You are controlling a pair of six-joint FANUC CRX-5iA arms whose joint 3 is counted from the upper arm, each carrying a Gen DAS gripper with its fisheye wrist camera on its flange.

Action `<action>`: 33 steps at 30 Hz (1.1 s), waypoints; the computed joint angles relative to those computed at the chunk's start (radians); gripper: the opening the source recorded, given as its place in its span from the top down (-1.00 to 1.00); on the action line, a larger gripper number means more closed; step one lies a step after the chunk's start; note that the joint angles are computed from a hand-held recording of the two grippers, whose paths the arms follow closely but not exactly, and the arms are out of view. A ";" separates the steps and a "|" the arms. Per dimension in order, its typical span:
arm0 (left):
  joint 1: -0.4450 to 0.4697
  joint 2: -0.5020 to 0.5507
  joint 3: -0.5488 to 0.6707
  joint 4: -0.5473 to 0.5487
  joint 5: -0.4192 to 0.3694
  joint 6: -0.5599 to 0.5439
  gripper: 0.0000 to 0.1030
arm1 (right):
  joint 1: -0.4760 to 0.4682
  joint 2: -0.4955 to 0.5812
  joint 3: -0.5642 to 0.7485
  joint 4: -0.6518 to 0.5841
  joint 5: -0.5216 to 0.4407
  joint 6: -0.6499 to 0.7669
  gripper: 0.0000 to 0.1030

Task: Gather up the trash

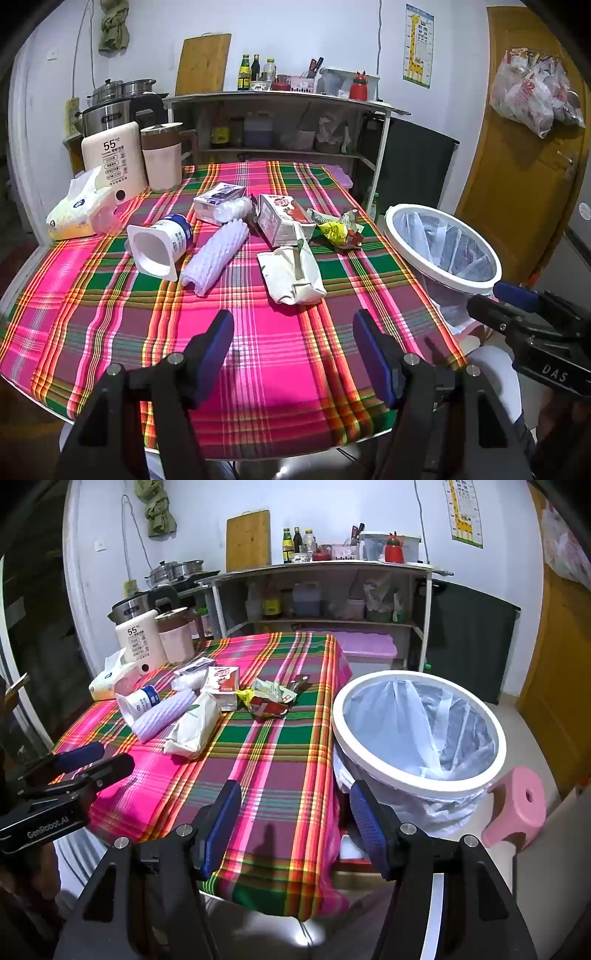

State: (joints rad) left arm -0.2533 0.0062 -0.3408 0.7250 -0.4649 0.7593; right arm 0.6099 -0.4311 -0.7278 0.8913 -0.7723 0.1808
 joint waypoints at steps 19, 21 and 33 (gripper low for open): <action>0.003 0.002 0.001 0.002 -0.007 0.007 -0.33 | 0.012 0.005 0.014 -0.018 -0.020 0.013 -0.21; 0.005 0.003 0.000 0.005 -0.007 0.003 -0.33 | 0.013 0.005 0.012 -0.016 -0.020 0.012 -0.21; 0.007 0.003 0.001 0.010 -0.009 0.000 -0.33 | 0.005 -0.001 0.006 -0.019 -0.014 0.020 -0.21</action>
